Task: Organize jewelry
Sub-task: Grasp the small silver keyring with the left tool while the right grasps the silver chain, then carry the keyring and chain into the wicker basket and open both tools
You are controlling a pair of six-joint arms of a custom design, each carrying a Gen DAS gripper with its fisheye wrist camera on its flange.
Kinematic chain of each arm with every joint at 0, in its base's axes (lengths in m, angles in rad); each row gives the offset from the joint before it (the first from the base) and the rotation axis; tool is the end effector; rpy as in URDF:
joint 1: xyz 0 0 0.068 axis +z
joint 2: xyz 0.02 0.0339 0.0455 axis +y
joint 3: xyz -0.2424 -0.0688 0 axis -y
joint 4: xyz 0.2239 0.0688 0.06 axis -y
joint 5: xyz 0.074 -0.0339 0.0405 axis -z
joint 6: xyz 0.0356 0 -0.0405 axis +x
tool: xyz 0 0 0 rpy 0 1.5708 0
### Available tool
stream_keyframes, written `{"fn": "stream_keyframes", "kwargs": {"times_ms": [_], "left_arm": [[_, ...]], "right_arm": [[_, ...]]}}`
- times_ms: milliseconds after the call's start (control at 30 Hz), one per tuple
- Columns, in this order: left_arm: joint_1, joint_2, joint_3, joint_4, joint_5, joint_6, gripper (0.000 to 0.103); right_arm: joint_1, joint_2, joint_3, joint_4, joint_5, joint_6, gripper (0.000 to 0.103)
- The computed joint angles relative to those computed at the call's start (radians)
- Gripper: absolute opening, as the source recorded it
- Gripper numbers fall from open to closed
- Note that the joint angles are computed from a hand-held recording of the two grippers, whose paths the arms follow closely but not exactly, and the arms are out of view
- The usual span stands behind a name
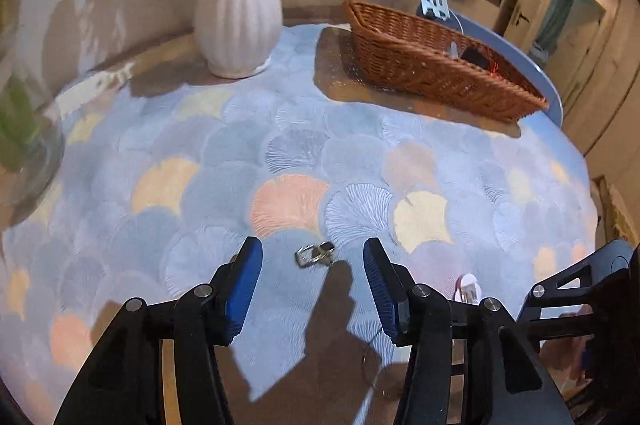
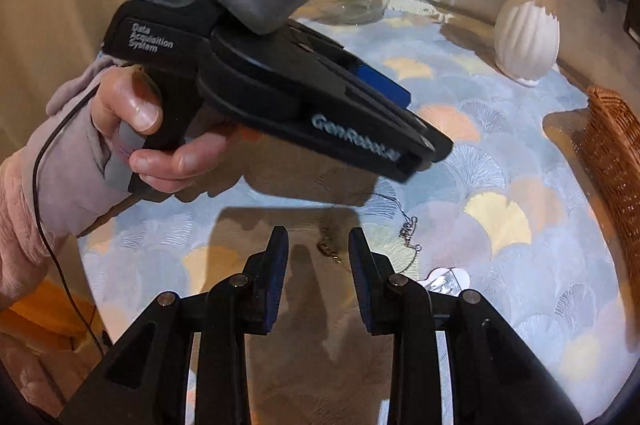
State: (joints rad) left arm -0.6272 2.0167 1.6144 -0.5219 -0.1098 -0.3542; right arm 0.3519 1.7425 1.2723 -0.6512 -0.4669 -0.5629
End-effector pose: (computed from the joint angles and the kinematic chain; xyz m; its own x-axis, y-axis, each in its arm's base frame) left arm 0.3423 -0.2433 0.2124 -0.7899 0.1468 -0.5954 0.2729 0.9536 -0.1269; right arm 0.3082 0.1302 0.2091 -0.4529 -0.6739 -0.5837 -0.8667 0.4862 0.1110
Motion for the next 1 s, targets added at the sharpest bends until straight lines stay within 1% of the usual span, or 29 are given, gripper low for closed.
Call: {"fn": "stream_keyframes", "kwargs": {"times_ms": [100, 233, 367, 433, 500, 567, 633, 667, 700, 733, 767, 833, 1000], "left_arm": [[0.012, 0.012, -0.016, 0.035, 0.026, -0.001, 0.053], [0.012, -0.018, -0.070, 0.076, 0.036, 0.019, 0.051], [-0.002, -0.017, -0.071, 0.065, 0.015, 0.046, 0.051], [-0.014, -0.008, -0.059, 0.052, -0.011, 0.060, 0.051], [-0.023, 0.002, -0.044, 0.041, -0.033, 0.069, 0.051], [-0.028, 0.010, -0.034, 0.036, -0.049, 0.072, 0.051], [-0.031, 0.016, -0.024, 0.031, -0.060, 0.071, 0.050], [-0.032, 0.020, -0.020, 0.030, -0.068, 0.068, 0.044], [-0.032, 0.022, -0.016, 0.030, -0.075, 0.065, 0.035], [-0.032, 0.024, -0.014, 0.032, -0.080, 0.062, 0.030], [-0.030, 0.026, -0.012, 0.036, -0.078, 0.062, 0.022], [-0.030, 0.027, -0.012, 0.038, -0.079, 0.065, 0.022], [-0.042, 0.019, -0.026, 0.051, -0.099, 0.077, 0.022]], "right_arm": [[-0.009, 0.023, 0.013, -0.016, -0.013, -0.017, 0.034], [0.007, 0.011, -0.005, 0.011, 0.005, -0.033, 0.034], [0.035, 0.008, -0.027, 0.051, 0.048, -0.036, 0.033], [0.043, 0.001, -0.043, 0.080, 0.067, -0.030, 0.032], [0.049, -0.007, -0.061, 0.108, 0.085, -0.027, 0.030], [0.053, -0.012, -0.069, 0.117, 0.089, -0.025, 0.021], [0.054, -0.012, -0.069, 0.120, 0.088, -0.027, 0.018], [0.053, -0.007, -0.064, 0.119, 0.087, -0.026, 0.017], [0.054, -0.010, -0.067, 0.119, 0.088, -0.022, 0.017], [0.054, -0.013, -0.068, 0.119, 0.090, -0.015, 0.015], [0.054, -0.010, -0.066, 0.120, 0.091, -0.010, 0.012], [0.052, -0.010, -0.067, 0.122, 0.091, -0.008, 0.012], [0.065, -0.097, -0.152, 0.142, 0.109, -0.009, 0.012]]}}
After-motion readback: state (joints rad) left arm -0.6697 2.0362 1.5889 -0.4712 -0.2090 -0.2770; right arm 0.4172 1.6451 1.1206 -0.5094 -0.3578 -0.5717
